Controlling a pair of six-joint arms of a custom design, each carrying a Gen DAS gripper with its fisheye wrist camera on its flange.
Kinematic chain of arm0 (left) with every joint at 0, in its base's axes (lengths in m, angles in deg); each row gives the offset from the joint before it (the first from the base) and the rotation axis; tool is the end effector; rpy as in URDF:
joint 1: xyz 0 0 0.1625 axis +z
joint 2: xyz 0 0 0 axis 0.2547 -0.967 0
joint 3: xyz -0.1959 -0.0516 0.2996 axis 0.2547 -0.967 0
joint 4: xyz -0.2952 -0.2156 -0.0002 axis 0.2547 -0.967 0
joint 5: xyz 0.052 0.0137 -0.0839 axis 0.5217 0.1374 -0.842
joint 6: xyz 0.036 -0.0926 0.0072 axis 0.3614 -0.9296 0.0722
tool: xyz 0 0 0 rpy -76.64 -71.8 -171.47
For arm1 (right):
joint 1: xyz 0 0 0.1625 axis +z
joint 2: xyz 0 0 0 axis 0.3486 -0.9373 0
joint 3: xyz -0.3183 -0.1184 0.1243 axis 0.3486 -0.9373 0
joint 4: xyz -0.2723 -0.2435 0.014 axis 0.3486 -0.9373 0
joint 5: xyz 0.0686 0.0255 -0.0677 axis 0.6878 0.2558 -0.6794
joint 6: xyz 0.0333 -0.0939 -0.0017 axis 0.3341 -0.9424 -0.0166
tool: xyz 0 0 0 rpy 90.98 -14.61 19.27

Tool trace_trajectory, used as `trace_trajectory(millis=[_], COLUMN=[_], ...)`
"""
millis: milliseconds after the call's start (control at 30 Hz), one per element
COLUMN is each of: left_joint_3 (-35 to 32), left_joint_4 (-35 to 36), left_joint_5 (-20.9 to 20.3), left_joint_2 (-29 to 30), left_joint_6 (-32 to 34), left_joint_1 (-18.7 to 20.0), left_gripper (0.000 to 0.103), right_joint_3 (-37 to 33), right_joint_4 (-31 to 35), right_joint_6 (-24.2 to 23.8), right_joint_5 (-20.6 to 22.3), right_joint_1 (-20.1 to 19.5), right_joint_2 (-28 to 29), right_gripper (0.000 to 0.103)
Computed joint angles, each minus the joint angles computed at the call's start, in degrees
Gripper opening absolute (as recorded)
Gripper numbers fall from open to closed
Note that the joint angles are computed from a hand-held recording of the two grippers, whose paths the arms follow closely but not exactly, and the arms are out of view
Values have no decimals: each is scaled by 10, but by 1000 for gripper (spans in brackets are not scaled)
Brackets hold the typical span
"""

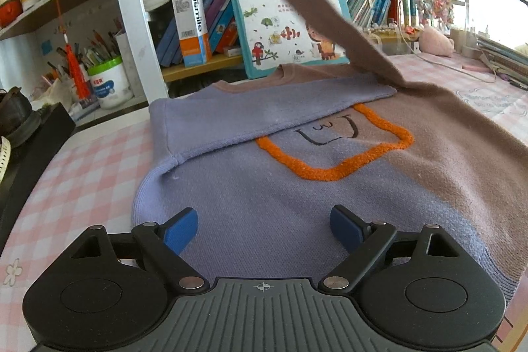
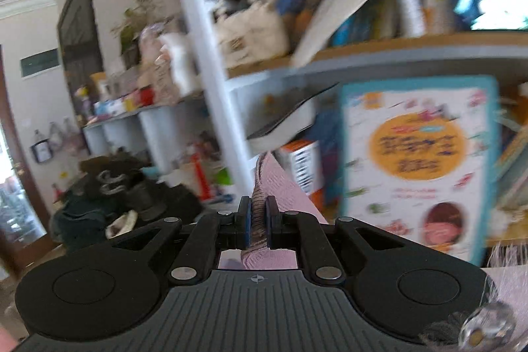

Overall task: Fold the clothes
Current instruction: 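Lay the pink sleeve over the lavender sleeve and open the right gripper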

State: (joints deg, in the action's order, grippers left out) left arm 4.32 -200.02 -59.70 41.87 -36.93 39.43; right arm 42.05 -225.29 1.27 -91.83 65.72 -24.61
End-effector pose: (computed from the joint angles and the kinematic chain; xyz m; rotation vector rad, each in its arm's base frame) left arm -0.2817 -0.6836 -0.0225 1.4795 2.2008 -0.7267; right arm 0.0839 -0.7201 0.3894 0.5399 -2.2436 1.5553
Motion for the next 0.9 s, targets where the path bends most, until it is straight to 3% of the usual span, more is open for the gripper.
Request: trace_trajectory(millis=[200, 367, 633, 900], left_joint_3=[0, -2, -2, -4], left_joint_4=[0, 3, 3, 3], left_joint_5=[1, 1, 2, 5], left_joint_2=[-1, 0, 1, 2], left_joint_6=[-1, -1, -2, -2], left_joint_1=[0, 0, -1, -1], left_gripper=[91, 91, 91, 91], right_joint_3=[-113, -163, -67, 119], right_joint_4=[69, 110, 90, 36], right_joint_6=[-2, -3, -6, 31], right_joint_5=[-11, -33, -43, -67], right_joint_1=[10, 11, 0, -28], right_joint_2=[95, 140, 94, -6], right_gripper=[2, 2, 3, 3])
